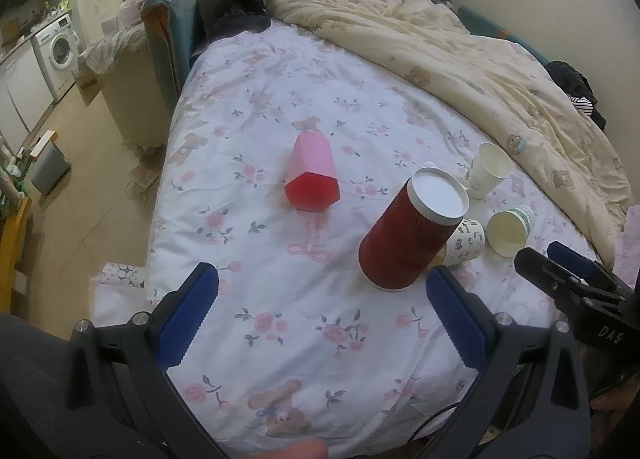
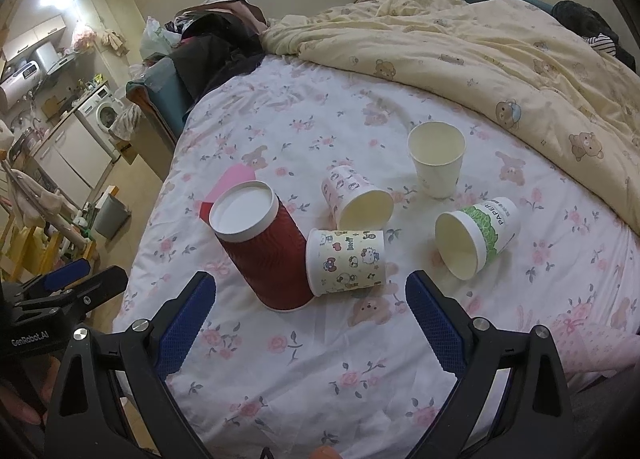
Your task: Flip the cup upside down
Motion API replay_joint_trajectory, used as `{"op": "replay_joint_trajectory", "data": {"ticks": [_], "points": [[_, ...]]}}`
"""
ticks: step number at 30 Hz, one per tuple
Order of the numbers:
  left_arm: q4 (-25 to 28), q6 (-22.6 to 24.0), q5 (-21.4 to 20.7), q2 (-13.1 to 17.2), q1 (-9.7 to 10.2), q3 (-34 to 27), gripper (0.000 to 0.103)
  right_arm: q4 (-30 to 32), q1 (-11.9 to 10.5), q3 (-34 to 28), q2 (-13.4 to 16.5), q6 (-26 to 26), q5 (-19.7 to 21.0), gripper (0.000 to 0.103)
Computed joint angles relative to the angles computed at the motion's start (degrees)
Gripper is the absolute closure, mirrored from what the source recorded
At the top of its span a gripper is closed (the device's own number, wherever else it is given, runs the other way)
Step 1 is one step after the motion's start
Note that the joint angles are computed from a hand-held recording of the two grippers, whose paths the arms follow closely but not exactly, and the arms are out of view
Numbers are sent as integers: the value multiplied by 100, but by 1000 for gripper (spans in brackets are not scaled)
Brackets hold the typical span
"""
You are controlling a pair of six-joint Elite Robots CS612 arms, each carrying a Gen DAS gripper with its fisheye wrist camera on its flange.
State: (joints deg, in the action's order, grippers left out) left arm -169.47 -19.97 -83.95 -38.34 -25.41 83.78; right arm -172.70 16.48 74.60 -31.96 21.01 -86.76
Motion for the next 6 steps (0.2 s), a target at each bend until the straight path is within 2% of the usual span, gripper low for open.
{"op": "replay_joint_trajectory", "data": {"ticks": [6], "points": [[-44,-46,-51,6,10,3,0,65,12,-42,19,-65,62,5]]}}
